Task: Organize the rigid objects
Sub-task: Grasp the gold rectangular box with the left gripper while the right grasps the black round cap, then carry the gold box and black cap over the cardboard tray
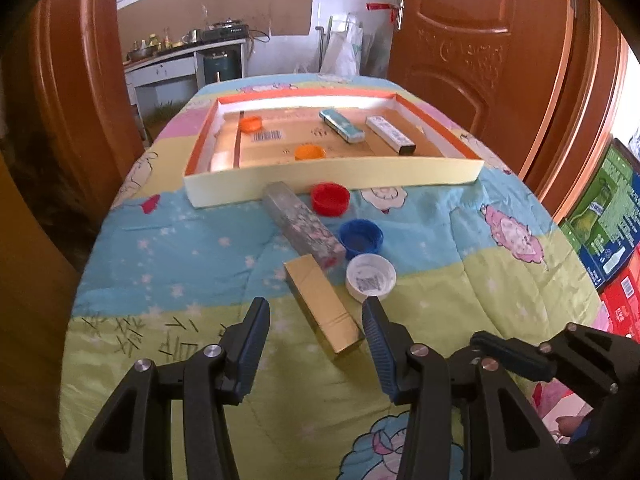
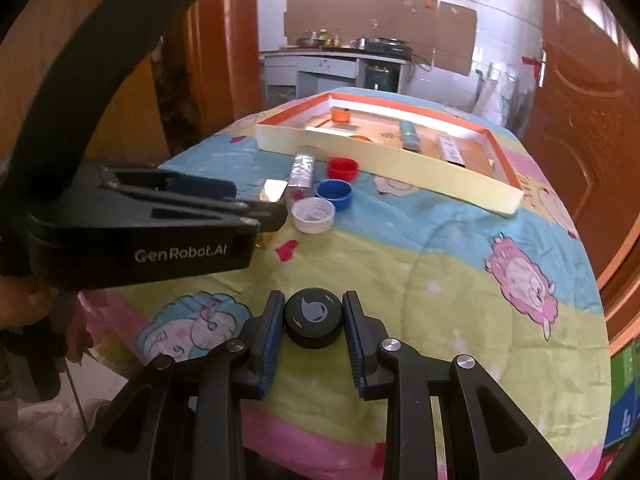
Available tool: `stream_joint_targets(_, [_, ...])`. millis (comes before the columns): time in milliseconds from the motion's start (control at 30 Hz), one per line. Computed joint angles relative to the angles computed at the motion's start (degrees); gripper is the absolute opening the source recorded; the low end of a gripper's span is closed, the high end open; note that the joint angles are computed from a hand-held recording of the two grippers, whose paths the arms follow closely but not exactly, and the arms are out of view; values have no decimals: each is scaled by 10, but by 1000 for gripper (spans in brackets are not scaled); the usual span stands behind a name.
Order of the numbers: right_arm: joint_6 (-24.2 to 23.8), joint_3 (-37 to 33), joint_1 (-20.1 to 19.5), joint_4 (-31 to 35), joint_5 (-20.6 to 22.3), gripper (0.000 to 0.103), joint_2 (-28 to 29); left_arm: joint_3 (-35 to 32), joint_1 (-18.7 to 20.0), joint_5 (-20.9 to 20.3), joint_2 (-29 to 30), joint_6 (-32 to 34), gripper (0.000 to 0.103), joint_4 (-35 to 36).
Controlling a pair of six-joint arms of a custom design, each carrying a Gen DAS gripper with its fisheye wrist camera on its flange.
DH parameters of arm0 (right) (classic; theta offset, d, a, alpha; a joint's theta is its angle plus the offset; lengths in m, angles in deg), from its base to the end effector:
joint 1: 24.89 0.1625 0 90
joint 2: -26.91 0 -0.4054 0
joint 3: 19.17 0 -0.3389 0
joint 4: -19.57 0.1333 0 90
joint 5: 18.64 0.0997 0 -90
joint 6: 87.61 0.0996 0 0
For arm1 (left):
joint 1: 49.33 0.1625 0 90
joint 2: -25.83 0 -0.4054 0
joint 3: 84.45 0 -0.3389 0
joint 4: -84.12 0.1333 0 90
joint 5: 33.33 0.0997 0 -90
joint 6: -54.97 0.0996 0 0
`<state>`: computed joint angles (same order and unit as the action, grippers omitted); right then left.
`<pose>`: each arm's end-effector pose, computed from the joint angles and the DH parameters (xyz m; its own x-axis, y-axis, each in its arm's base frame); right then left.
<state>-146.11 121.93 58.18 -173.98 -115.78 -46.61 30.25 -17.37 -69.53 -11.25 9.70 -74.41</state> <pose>0.0738 -0.3948 0.2165 -0.5933 -0.5846 0.5534 -0.7813 0.5837 -0.2211 -0.2986 -0.4381 0.0021 -0.7391 0.0288 -0.6730 0.4443 0.7718 -0.4549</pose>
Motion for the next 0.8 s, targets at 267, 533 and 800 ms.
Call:
stream_joint_targets(267, [4, 4, -17, 16, 17, 30, -19, -6, 12, 13, -3, -48, 25, 38])
stream_joint_targets(533, [15, 1, -23, 27, 25, 30, -23, 19, 22, 0, -11, -10, 18, -44])
stream_joint_targets(800, [31, -12, -18, 39, 31, 30, -32, 27, -2, 18, -13, -8, 18, -51])
